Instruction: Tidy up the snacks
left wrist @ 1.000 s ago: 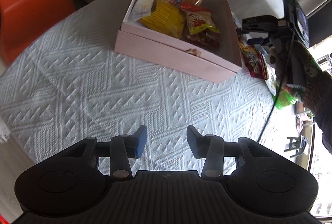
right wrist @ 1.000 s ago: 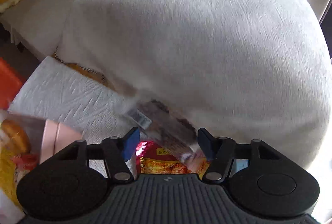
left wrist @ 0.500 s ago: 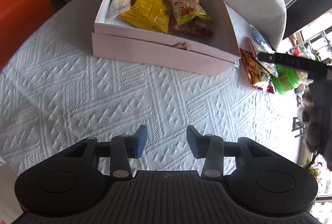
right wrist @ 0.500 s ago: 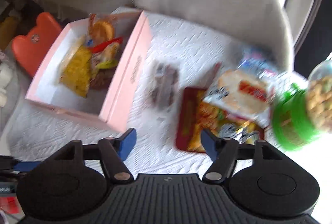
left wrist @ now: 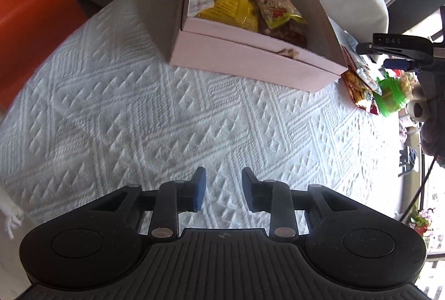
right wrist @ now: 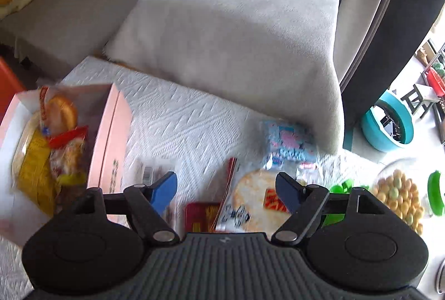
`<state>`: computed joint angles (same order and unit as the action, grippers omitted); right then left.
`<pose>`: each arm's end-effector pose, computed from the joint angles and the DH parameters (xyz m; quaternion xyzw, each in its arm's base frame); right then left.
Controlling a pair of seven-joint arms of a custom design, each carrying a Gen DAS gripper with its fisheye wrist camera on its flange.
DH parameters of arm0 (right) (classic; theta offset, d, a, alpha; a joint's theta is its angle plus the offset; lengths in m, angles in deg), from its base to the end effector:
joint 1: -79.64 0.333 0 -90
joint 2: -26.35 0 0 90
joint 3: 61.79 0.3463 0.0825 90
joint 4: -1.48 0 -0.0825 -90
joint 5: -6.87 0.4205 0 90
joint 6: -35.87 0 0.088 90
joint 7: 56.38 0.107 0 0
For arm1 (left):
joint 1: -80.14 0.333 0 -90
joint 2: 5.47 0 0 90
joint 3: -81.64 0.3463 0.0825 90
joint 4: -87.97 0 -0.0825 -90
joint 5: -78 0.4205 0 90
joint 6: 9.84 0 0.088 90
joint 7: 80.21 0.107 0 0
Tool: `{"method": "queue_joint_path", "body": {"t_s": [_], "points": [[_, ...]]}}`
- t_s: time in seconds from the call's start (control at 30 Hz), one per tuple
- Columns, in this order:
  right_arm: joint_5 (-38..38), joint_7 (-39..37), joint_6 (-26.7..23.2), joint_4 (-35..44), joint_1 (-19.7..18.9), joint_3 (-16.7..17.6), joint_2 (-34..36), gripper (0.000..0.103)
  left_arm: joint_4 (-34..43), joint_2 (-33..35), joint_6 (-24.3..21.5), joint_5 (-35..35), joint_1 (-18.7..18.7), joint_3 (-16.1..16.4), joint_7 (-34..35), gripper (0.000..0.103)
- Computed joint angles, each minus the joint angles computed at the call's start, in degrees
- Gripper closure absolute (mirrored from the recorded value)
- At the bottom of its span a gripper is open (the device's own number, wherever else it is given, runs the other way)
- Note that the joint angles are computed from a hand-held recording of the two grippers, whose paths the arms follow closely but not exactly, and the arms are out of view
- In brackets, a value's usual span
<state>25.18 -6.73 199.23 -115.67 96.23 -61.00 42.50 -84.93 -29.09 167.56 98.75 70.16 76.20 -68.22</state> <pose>0.6408 0.1824 0.3638 -0.8779 0.3957 -0.1662 0.2124 0.3269 -0.1168 0.3067 -0.8857 0.3944 -0.2366 0.0635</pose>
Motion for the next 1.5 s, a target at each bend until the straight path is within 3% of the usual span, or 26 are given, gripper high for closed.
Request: {"method": "queue_joint_path", "body": {"t_s": [0.03, 0.13, 0.27, 0.37, 0.5, 0.6, 0.77, 0.9, 0.93, 0.97, 1.03, 1.27, 1.43, 1.5], "points": [[-0.92, 0.34, 1.12, -1.84, 0.50, -0.52, -1.33, 0.024, 0.10, 1.00, 0.87, 0.67, 0.70, -0.27, 0.60, 0.081], [-5.14, 4.08, 1.57, -5.35, 1.84, -2.38, -5.51, 0.024, 0.68, 4.07, 5.20, 0.01, -2.64, 3.03, 2.41, 0.081], [-4.68, 3.49, -0.75, -2.45, -0.25, -1.41, -5.46, 0.024, 3.20, 5.30, 4.34, 0.35, -4.85, 3.20, 3.52, 0.080], [-6.51, 8.66, -4.13, 4.35, 0.07, -2.32, -0.53, 0.024, 4.71, 6.52, 3.42, 1.10, -3.28, 1.76, 4.62, 0.080], [-5.65, 15.58, -9.37, 13.97, 0.64, -3.36, 7.01, 0.024, 6.98, 8.92, -0.39, -3.37, -9.98, 8.40, 10.36, 0.080], [-10.34, 20.76, -8.99, 19.46, 3.55, -6.10, 12.12, 0.024, 8.47, 8.90, -2.31, -5.73, -9.38, 7.79, 12.80, 0.080], [-16.62, 25.54, -10.23, 27.72, 6.78, -9.59, 19.42, 0.024, 9.85, 10.80, -1.16, -10.88, -8.88, 7.46, 16.57, 0.080], [-17.35, 24.25, -13.27, 32.44, 5.93, -8.39, 23.03, 0.024, 10.48, 12.42, 0.31, -16.24, -11.39, 9.28, 19.87, 0.080], [-17.01, 23.66, -14.83, 33.28, 5.50, -7.86, 23.57, 0.027, 10.52, 12.56, 0.76, -17.16, -11.79, 9.46, 20.49, 0.080], [-16.69, 23.67, -15.36, 33.03, 5.31, -7.51, 23.57, 0.040, 10.42, 12.61, 1.36, -17.72, -12.00, 9.55, 21.06, 0.080], [-16.20, 22.04, -12.58, 28.49, 4.89, -6.65, 20.96, 0.042, 10.67, 12.94, 1.87, -18.90, -13.04, 10.24, 22.07, 0.080], [-10.15, 7.48, -4.13, 3.97, 0.78, -1.29, 5.15, 0.046, 10.35, 13.68, 4.82, -25.54, -23.53, 19.61, 29.32, 0.080], [-1.77, -2.70, -5.37, -9.37, -2.39, 1.78, -5.39, 0.046, 8.92, 12.65, 5.83, -22.90, -26.17, 21.85, 28.14, 0.080], [1.94, -6.10, -6.78, -11.55, -3.25, 2.29, -8.03, 0.047, 9.05, 12.41, 5.35, -21.24, -24.14, 19.70, 26.38, 0.080]]}}
